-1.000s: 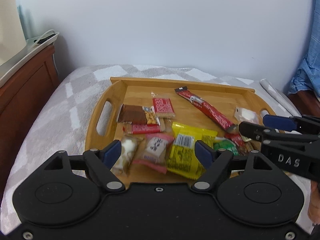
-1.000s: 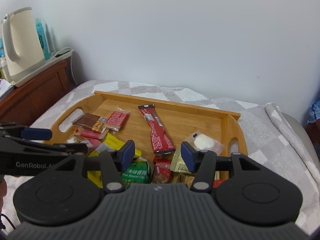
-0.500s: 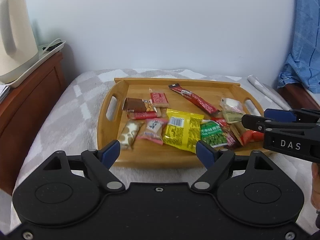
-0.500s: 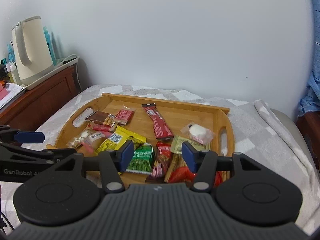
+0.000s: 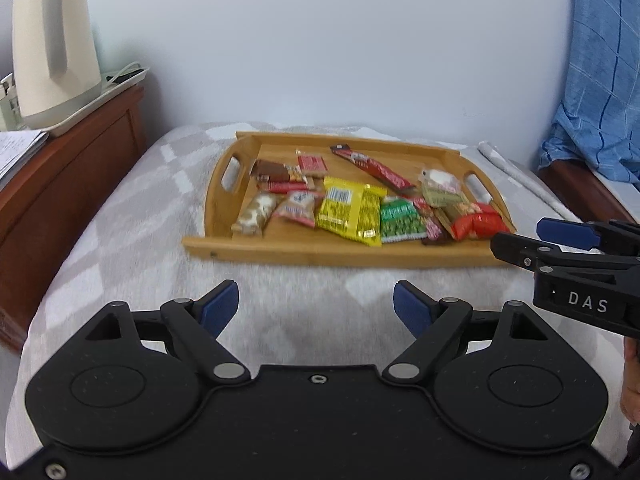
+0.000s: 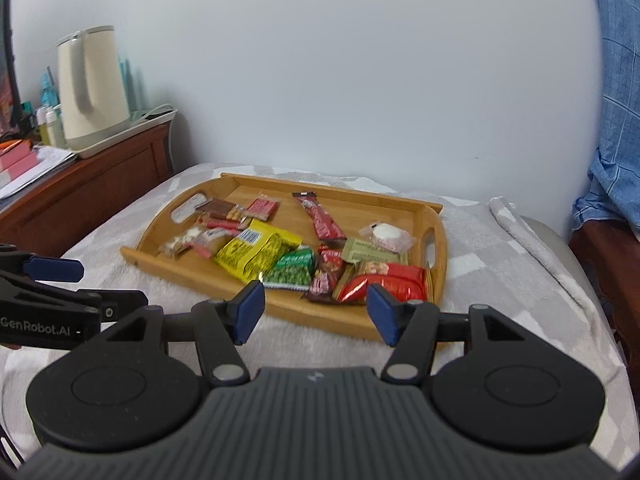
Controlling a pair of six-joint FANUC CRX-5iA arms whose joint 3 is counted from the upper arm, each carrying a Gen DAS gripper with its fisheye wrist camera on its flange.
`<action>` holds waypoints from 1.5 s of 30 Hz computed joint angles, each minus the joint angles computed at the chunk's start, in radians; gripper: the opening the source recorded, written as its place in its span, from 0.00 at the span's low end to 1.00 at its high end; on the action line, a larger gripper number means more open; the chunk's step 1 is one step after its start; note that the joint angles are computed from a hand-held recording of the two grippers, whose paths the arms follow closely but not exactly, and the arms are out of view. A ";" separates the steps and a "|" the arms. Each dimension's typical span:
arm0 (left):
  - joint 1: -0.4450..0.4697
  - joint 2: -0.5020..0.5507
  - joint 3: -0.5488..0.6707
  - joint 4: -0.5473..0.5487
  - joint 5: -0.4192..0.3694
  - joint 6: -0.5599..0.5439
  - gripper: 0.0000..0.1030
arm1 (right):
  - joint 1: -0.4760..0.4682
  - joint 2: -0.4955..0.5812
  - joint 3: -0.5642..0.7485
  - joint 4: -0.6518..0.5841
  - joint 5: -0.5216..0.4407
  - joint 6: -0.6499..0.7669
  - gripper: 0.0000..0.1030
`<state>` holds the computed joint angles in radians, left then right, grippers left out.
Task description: Organize snacks
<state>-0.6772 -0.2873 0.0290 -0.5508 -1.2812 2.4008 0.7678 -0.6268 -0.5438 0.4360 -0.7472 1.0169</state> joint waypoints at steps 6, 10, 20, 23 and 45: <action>-0.093 -0.016 -0.021 -0.065 -0.051 0.102 0.82 | 0.077 -0.096 -0.091 0.099 -0.033 -0.087 0.71; -0.170 -0.006 -0.025 -0.129 -0.095 0.163 0.83 | 0.133 -0.162 -0.159 0.165 -0.064 -0.161 0.72; -0.245 0.016 -0.065 -0.155 -0.121 0.263 0.84 | 0.242 -0.281 -0.300 0.280 -0.147 -0.338 0.72; -0.263 0.023 -0.080 -0.167 -0.125 0.298 0.84 | 0.272 -0.312 -0.342 0.318 -0.172 -0.399 0.73; -0.313 0.035 -0.133 -0.206 -0.117 0.359 0.89 | 0.466 -0.382 -0.466 0.475 -0.340 -0.594 0.87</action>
